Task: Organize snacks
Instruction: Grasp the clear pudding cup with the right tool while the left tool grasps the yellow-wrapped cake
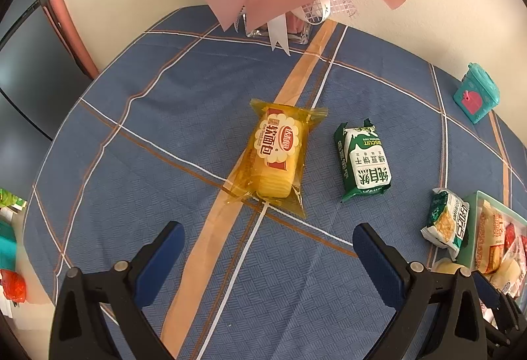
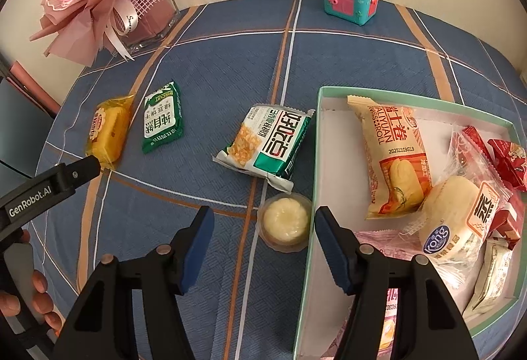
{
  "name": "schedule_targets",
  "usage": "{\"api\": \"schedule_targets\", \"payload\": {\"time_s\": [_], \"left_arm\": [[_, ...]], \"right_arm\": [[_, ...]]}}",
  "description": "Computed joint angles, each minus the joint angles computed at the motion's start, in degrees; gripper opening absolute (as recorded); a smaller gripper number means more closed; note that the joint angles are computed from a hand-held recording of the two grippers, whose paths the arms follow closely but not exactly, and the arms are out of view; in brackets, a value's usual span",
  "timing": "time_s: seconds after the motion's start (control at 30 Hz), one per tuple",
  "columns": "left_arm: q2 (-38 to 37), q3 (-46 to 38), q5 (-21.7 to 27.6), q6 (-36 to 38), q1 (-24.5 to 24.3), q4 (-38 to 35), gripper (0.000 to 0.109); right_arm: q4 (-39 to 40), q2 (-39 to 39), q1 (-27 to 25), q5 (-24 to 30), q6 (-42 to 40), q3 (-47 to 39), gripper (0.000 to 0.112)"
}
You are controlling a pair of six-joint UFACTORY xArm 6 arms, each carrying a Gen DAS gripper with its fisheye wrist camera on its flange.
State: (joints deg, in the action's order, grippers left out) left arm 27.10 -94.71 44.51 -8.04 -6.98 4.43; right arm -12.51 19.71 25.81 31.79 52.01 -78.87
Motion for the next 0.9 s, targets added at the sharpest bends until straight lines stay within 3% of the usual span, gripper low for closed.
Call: {"api": "schedule_targets", "payload": {"time_s": [0.4, 0.77, 0.9], "left_arm": [[0.1, -0.2, 0.4, 0.2, -0.2, 0.1, 0.103], [0.0, 0.1, 0.5, 0.2, 0.0, -0.3, 0.103], [0.2, -0.1, 0.7, 0.2, 0.3, -0.7, 0.103]], "right_arm": [[0.2, 1.2, 0.7, 0.3, -1.6, -1.6, 0.065], [6.0, 3.5, 1.5, -2.7, -4.8, -3.2, 0.065], [11.3, 4.1, 2.0, -6.5, -8.5, -3.1, 0.065]]}}
